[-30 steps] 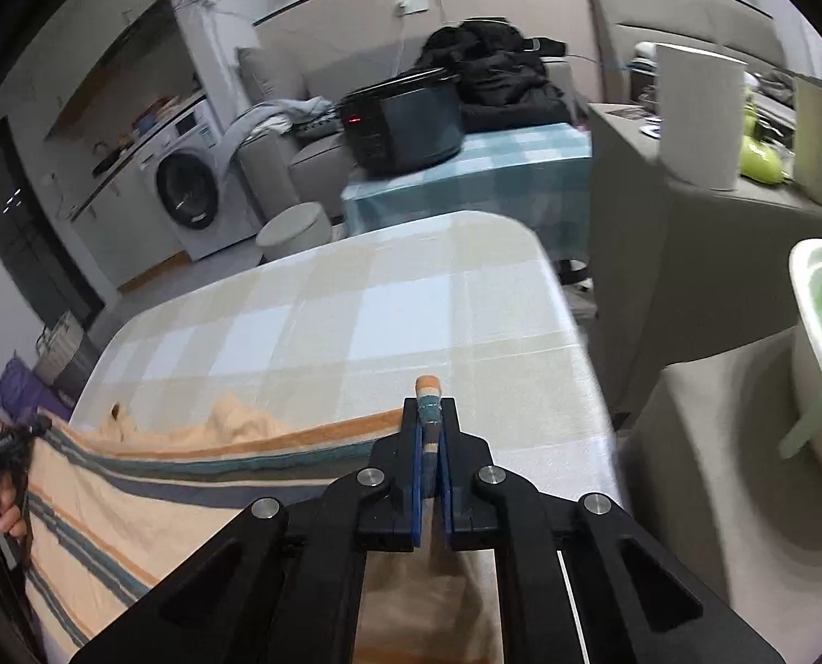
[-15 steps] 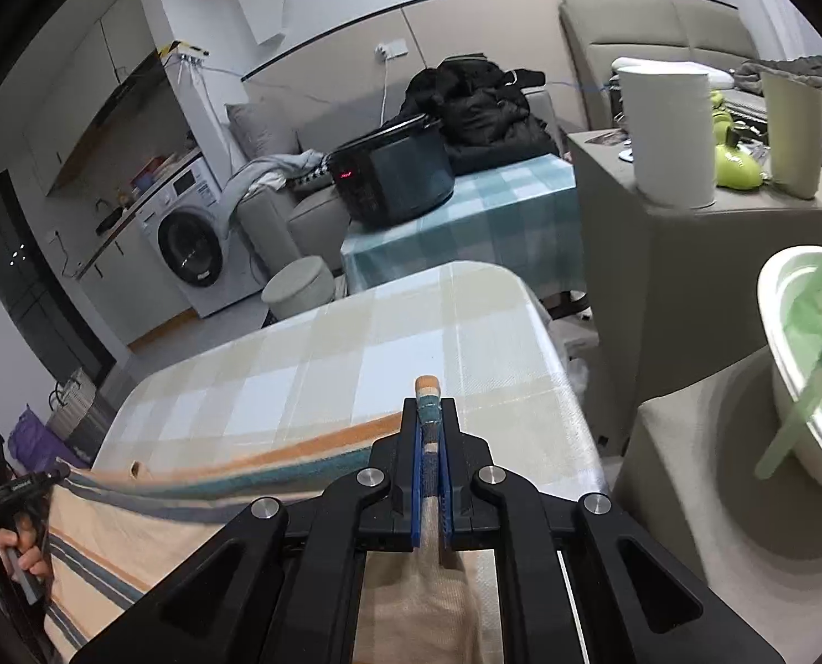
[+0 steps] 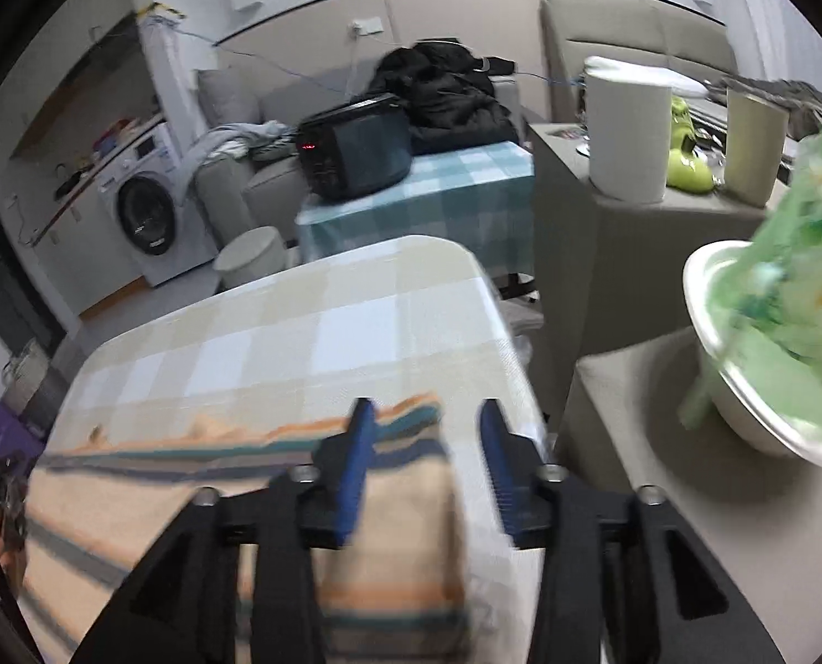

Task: Fold small clothes
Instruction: 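Release the edge and open both grippers above the striped cloth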

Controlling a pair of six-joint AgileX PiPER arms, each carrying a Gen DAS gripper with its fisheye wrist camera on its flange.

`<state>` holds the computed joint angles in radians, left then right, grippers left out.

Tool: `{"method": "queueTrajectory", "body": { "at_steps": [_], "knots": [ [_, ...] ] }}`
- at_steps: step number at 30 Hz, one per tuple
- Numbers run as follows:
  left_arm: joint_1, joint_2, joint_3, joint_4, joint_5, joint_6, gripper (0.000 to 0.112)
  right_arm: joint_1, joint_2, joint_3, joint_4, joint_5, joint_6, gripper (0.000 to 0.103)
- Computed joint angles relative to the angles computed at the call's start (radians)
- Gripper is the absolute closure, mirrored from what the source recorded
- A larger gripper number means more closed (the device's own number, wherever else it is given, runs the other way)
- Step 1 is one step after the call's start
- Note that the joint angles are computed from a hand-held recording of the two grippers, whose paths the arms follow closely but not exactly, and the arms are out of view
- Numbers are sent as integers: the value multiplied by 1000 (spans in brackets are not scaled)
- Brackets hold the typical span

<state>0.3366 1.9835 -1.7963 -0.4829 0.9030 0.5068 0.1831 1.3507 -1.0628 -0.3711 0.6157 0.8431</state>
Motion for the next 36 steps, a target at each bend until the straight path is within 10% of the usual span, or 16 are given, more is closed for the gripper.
{"method": "queueTrajectory", "body": {
  "at_steps": [5, 11, 20, 29, 36],
  "knots": [
    [26, -296, 335, -174, 44, 220, 25, 279, -127, 28, -71, 183, 109, 14],
    [-47, -567, 714, -280, 125, 410, 11, 701, -87, 58, -238, 314, 415, 10],
    [-298, -691, 983, -89, -89, 301, 11, 910, 129, 47, -270, 255, 536, 10],
    [-3, -737, 1058, -103, -57, 590, 11, 1014, -113, 282, -302, 431, 741, 9],
    [52, -769, 995, -134, 62, 581, 11, 1093, -62, 189, -324, 555, 779, 9]
  ]
}}
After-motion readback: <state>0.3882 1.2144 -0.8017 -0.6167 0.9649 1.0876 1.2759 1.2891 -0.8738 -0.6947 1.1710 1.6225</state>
